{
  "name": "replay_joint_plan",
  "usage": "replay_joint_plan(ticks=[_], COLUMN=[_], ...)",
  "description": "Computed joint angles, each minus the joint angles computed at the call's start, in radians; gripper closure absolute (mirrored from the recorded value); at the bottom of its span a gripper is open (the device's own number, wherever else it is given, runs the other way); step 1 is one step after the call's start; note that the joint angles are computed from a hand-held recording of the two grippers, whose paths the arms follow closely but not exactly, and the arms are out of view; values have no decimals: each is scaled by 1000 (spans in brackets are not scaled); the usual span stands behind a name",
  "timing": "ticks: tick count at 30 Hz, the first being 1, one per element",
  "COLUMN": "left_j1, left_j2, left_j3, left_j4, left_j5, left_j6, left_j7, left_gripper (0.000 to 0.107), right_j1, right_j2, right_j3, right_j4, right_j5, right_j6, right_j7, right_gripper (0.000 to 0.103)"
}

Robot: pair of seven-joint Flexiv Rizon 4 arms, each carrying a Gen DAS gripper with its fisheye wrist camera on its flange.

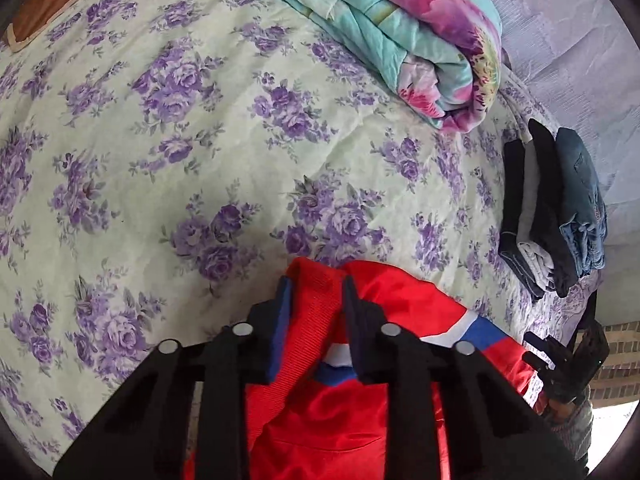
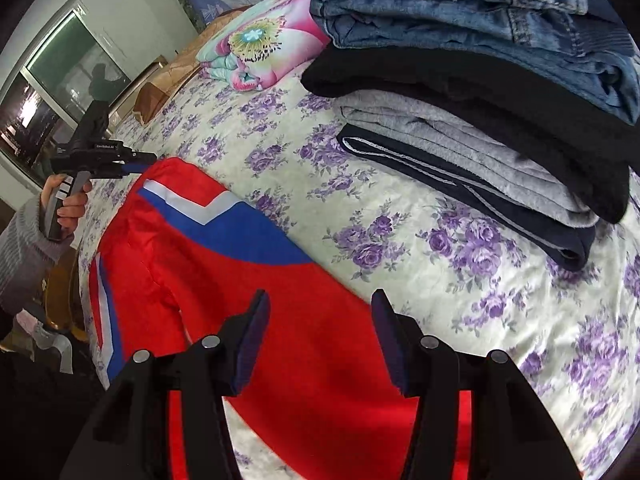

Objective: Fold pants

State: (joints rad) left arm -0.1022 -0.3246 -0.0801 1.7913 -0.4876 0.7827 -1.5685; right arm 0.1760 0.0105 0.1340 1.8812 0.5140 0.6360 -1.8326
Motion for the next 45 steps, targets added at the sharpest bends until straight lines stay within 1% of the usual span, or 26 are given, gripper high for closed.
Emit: replay_joint_plan(ticks=[1, 3, 7, 8, 9, 11, 14, 18, 23, 27, 30, 32, 34, 36, 39, 41, 43, 44, 45], left_j1=[5, 16, 10, 7, 6, 7, 13, 22, 18, 3, -24, -45, -63, -79, -86, -99, -120, -127, -133], left_j2=[1, 1, 0, 1, 2, 8, 11, 23, 80, 162, 248, 313, 377, 438, 495, 530, 561, 571, 578], left_j3=[-1, -8, -6, -5, -6, -11, -18, -27, -41, -36, -8, 20, 50, 81, 121, 123, 109, 100, 88], left_j4=[2, 10, 11, 12, 13, 24, 32, 65, 135, 220, 302, 369, 442, 528, 636, 687, 712, 717, 720], left_j5=[-8, -41, -33, -30, -32, -50, -85, -164, -292, -441, -533, -589, -618, -655, -730, -784, -828, -812, -785], left_j6=[-1, 2, 19, 26, 33, 51, 60, 80, 132, 158, 163, 157, 159, 167, 122, 118, 124, 130, 158], left_j7=[7, 34, 49, 50, 51, 64, 79, 100, 180, 281, 348, 378, 380, 368, 350, 349, 366, 361, 343], left_gripper=[97, 99, 99, 100, 100, 101, 101, 101, 102, 102, 102, 102, 102, 102, 102, 103, 103, 102, 101], right_j1=[1, -4, -14, -18, -21, -24, -12, 1, 39, 85, 124, 157, 199, 244, 294, 318, 337, 346, 356], right_j2=[-20, -54, -111, -117, -117, -101, -52, 23, 149, 274, 378, 442, 499, 532, 557, 565, 573, 575, 574], right_j3=[-6, -9, 2, 7, 10, 21, 34, 30, 35, 61, 94, 119, 146, 168, 199, 216, 219, 217, 213], right_j4=[-16, -46, -85, -86, -87, -82, -49, -10, 47, 112, 171, 210, 247, 283, 344, 377, 394, 398, 400], right_j5=[3, 16, 0, -1, -1, -2, -27, -17, -44, -100, -124, -127, -124, -118, -102, -106, -112, -118, -127], right_j6=[-17, -61, -132, -131, -128, -129, -98, -40, -10, 15, 16, -3, -41, -92, -120, -118, -103, -97, -93], right_j7=[-24, -70, -134, -143, -147, -157, -159, -108, -39, 32, 101, 147, 189, 230, 311, 360, 404, 423, 434], right_gripper=[57, 65, 68, 74, 85, 99, 100, 100, 100, 100, 100, 100, 100, 100, 100, 100, 100, 100, 100])
